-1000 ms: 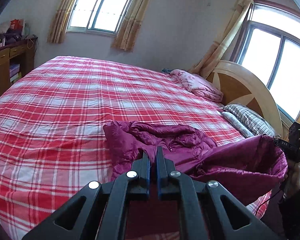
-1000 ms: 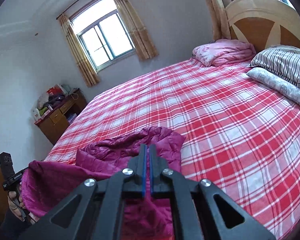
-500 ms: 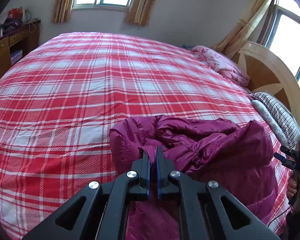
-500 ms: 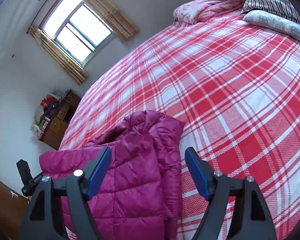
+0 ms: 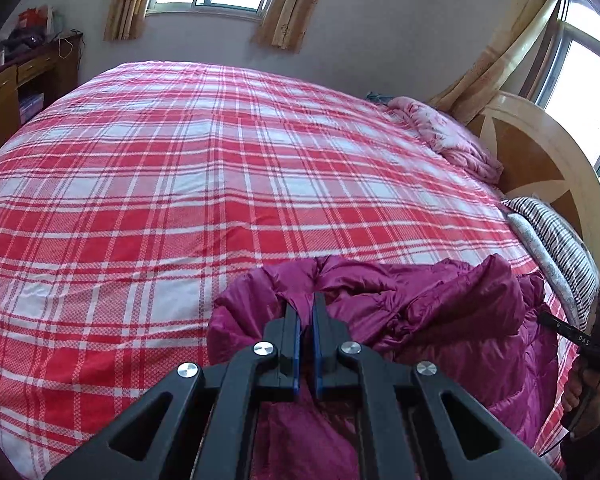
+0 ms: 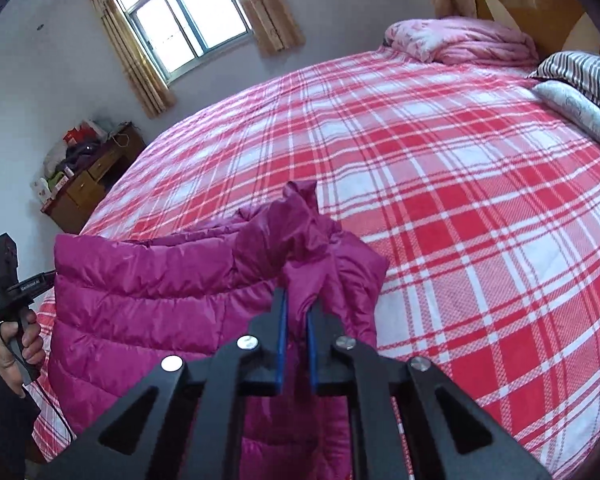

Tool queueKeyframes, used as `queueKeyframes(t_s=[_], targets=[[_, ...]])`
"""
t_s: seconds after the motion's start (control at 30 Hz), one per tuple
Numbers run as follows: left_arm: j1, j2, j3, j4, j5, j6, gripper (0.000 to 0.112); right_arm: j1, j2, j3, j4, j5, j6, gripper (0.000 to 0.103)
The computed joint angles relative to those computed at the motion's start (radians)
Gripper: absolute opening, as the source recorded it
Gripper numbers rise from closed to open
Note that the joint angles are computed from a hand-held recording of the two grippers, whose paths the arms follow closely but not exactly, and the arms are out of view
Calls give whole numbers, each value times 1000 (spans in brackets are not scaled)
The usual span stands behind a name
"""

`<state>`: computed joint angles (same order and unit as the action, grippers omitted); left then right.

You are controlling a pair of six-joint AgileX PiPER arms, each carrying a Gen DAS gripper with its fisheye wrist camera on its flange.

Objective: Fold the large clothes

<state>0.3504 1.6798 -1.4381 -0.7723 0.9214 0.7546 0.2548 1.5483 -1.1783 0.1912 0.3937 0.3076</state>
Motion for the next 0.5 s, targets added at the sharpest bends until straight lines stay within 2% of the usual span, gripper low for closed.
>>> queueKeyframes(t_s=[0.1, 0.17, 0.37, 0.43, 0.5], targets=[[6, 34, -47, -6, 11, -18, 4, 27, -23, -2, -194, -38, 197, 9], [1, 65, -68, 10, 3, -44, 4, 37, -1, -32, -281, -30, 284, 9], [-74, 163, -127, 189, -55, -215, 8, 26, 172, -165, -396, 13, 395, 9], [-64, 181, -164, 187, -15, -250, 8, 16, 195, -169, -398, 9, 403, 8], [-16, 203, -212, 112, 61, -248, 8, 12, 205, -171, -404, 14, 404, 8]])
